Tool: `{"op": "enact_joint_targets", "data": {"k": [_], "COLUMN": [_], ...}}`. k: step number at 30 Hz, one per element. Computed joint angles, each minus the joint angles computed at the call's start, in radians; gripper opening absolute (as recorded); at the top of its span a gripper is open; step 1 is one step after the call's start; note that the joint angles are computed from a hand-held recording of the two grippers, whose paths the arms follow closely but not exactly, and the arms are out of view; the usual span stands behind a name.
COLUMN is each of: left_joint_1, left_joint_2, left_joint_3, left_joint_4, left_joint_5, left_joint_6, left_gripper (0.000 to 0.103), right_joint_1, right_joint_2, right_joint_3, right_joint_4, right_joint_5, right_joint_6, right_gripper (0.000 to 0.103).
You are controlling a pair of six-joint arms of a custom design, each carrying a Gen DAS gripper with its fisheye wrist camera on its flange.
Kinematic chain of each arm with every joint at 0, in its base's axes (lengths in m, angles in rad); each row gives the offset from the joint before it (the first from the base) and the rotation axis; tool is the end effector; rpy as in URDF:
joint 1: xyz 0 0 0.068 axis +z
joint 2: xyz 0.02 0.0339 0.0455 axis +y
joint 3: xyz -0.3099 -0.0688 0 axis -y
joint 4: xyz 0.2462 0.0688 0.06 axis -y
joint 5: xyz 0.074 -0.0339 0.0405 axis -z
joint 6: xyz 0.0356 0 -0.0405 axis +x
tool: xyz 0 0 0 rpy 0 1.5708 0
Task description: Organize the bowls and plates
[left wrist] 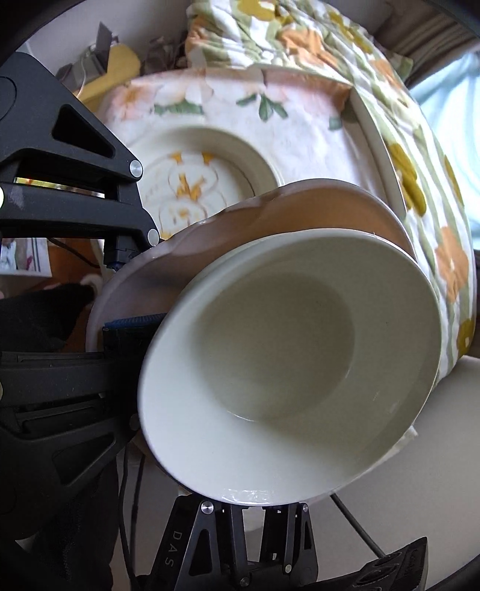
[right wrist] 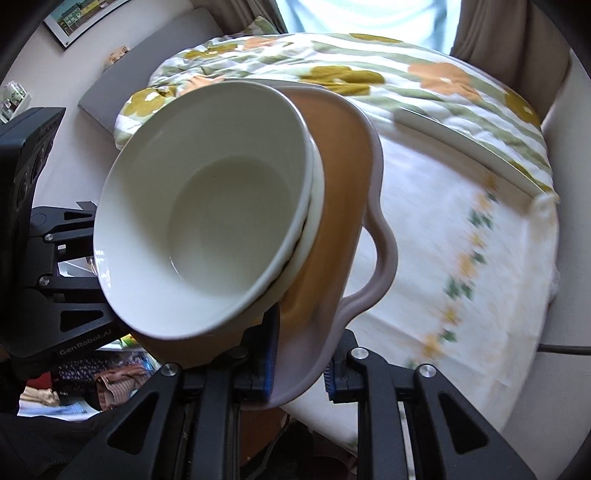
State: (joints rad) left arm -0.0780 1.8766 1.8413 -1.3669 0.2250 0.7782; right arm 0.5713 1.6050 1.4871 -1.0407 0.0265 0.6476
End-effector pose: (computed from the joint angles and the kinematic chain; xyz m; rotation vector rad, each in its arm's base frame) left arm 0.3779 -0.0375 0.3531 1.2284 2.6253 -0.2236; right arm 0.2748 0.1755 0.3534 0.1134 2.7707 0.3017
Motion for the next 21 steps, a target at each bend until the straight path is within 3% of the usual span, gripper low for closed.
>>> {"op": "enact_joint_targets", "data": {"k": [8, 14, 21], "left_joint_1": [0.131, 0.183, 0.203], "left_joint_2": [0.188, 0.282, 0.373], "left_joint_3": [0.18, 0.236, 0.337], "left_joint_4": [-0.043, -0.054, -0.111], "left_joint_5": [-0.027, -0.042, -0.031], "left_joint_6": [0.189, 0.288, 0.333], "left_gripper": [0.016, 0.015, 0.015], "right_joint_1": [0.077, 0.111, 0.129], "right_joint_2": [0.256, 0.345, 0.401], "right_joint_3": [0.235, 0.284, 0.337], "right_joint_4": [0.021, 0.032, -0.003], "right_joint_5": [0.008, 0.006, 0.042], "right_joint_6": [0.138, 0.222, 0.283], "right_gripper": [0.019, 0.019, 0.019]}}
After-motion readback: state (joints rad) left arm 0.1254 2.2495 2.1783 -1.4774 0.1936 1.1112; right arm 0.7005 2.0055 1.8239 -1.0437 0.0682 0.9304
